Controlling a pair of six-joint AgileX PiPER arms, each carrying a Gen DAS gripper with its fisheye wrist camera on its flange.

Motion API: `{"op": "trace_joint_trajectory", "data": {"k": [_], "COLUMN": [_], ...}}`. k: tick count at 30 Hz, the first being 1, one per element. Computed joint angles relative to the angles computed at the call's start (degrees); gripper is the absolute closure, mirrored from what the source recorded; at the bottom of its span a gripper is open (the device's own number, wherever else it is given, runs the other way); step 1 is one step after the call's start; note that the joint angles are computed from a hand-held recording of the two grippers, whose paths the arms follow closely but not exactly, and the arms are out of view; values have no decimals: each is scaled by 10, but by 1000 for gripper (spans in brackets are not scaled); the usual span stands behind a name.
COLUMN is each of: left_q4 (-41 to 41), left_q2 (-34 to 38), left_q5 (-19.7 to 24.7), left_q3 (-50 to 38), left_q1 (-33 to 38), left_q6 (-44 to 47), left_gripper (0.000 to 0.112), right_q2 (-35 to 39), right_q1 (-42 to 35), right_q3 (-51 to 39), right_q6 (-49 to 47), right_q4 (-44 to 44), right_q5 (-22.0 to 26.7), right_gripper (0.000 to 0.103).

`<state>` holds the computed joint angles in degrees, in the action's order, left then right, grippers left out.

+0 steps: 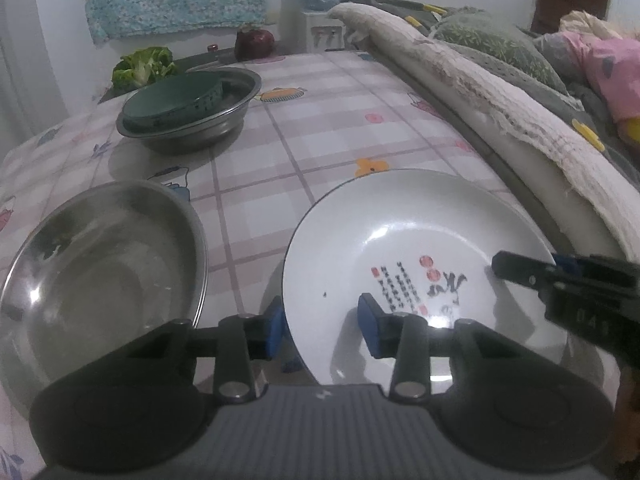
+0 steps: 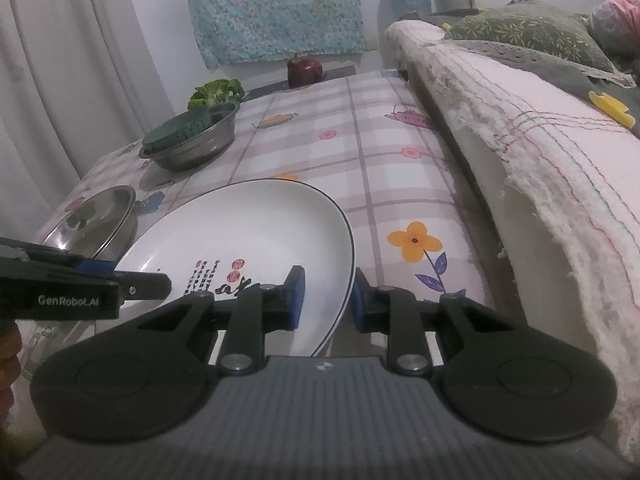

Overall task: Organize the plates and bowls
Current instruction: 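Lift the white plate off the table with both tools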

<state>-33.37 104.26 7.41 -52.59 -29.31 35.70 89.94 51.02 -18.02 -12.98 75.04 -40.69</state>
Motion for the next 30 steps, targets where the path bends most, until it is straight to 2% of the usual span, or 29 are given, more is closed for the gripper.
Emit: {"op": "trace_joint_trajectory", "data": {"k": [5,7,9,16,19,22,27,30], "left_q4": [-103,-164,-187,-175,-116,-118,-73,-102], "left_q2": [1,1,0,-12,-16,-20,-24,-28], "left_q5": [-23,-19,-16,-22,-21,-20,-17,-17], "left_q3": [9,10,10,23,23,25,23,27], "left_q1": [-6,-2,2,2,1,3,3,6], "left_q6": [93,146,170,155,94,95,46,78], "left_gripper": [70,69,70,70,70,70,70,70], "right_q2": [18,25,27,12,6,2,-2,-6], "right_q1": [8,18,28,54,61,62,59,53], "right_q3": [-7,-12,-13,-19,-18,-19,-19,-17], "right_q6": [7,-5,-11,-47,-54,-56,-50,-40], "right_q4": [0,14,22,56,61,64,63,54], "right_q5": [-17,-28,-37,-57,-66,-66,-61,-56], "right_gripper": [76,75,75,75,75,75,75,75]}}
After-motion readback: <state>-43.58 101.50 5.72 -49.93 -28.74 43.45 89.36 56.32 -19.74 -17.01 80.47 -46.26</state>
